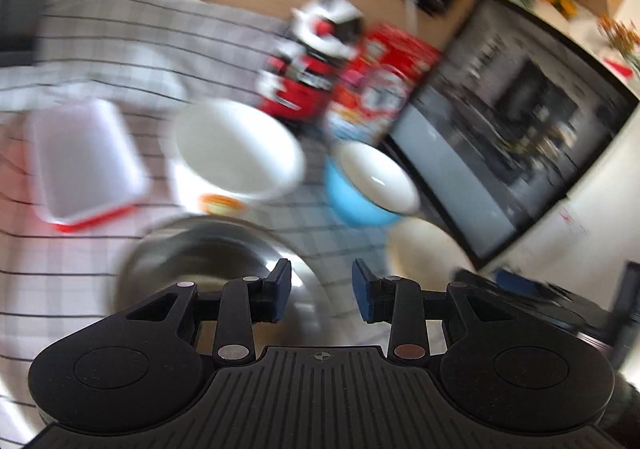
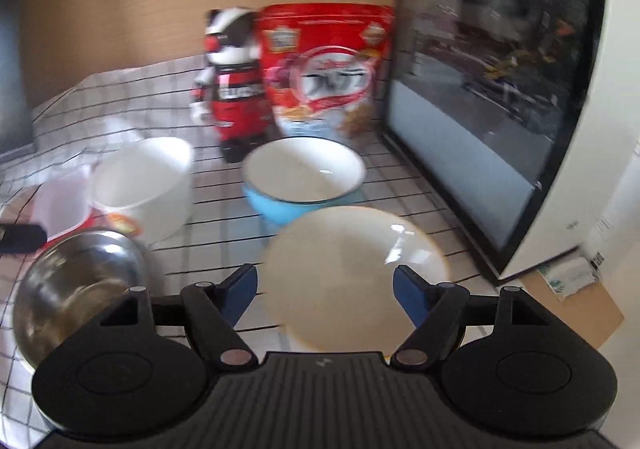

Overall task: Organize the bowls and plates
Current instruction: 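Grasp the yellow-rimmed cream bowl rim with the right tool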

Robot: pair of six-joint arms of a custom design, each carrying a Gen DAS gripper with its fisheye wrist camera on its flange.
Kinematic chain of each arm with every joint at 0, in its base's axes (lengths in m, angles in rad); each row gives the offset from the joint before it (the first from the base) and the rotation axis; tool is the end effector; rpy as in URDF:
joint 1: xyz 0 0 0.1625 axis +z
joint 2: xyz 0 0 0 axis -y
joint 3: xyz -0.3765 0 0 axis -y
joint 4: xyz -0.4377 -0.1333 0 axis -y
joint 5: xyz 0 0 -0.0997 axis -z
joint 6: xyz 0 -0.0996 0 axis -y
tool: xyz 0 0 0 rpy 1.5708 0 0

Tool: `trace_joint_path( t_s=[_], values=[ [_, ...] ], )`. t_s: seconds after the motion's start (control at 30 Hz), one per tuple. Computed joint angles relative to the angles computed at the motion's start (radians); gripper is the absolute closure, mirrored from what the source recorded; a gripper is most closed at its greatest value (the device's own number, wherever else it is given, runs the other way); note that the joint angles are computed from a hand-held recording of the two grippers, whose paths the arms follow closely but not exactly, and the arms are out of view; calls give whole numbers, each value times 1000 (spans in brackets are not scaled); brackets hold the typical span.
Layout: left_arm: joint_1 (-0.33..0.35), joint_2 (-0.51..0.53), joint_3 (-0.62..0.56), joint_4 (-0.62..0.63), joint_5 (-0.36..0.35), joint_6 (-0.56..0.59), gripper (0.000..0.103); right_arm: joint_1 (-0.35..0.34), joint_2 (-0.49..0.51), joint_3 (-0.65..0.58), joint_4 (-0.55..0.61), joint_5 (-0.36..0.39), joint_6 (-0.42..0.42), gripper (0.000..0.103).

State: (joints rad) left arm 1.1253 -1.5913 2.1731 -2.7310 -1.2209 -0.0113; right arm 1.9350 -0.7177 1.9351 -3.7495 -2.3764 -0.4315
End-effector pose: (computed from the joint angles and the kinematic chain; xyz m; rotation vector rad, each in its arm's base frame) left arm -0.0612 -0.5167 0.2746 0.4580 2.7579 -0.9209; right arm 0.2529 -0.4909 0.0417 0.3837 -2.1179 1.0649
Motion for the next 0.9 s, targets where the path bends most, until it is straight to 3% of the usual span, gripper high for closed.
trace_joint_path(
  t_s=[0.1,0.17,0.27,0.4,0.67,0.73,0.83,0.9],
  values=[
    [-60,118,-35,-1,37,-56,67,-58,-45,23,-14,49,-48,27],
    [-85,201,-73,5,67,-57,67,-103,-100,65,-9,124,-65,27],
    [-115,336,-147,16,167,-106,67,-169,-150,91,6,202,-101,27],
    [-118,452,-228,65,230,-229,67,-255,-226,105,173,322,-52,27],
    [-96,550,-329,193,232,-402,68,-311,-238,52,365,453,-81,28],
    [-92,566,-349,217,232,-428,79,-314,-233,29,410,471,-74,32],
    [-89,567,-363,258,235,-425,82,-319,-237,3,507,512,-29,38],
    [-88,557,-363,273,225,-413,82,-313,-221,-7,490,501,-15,38]
  ],
)
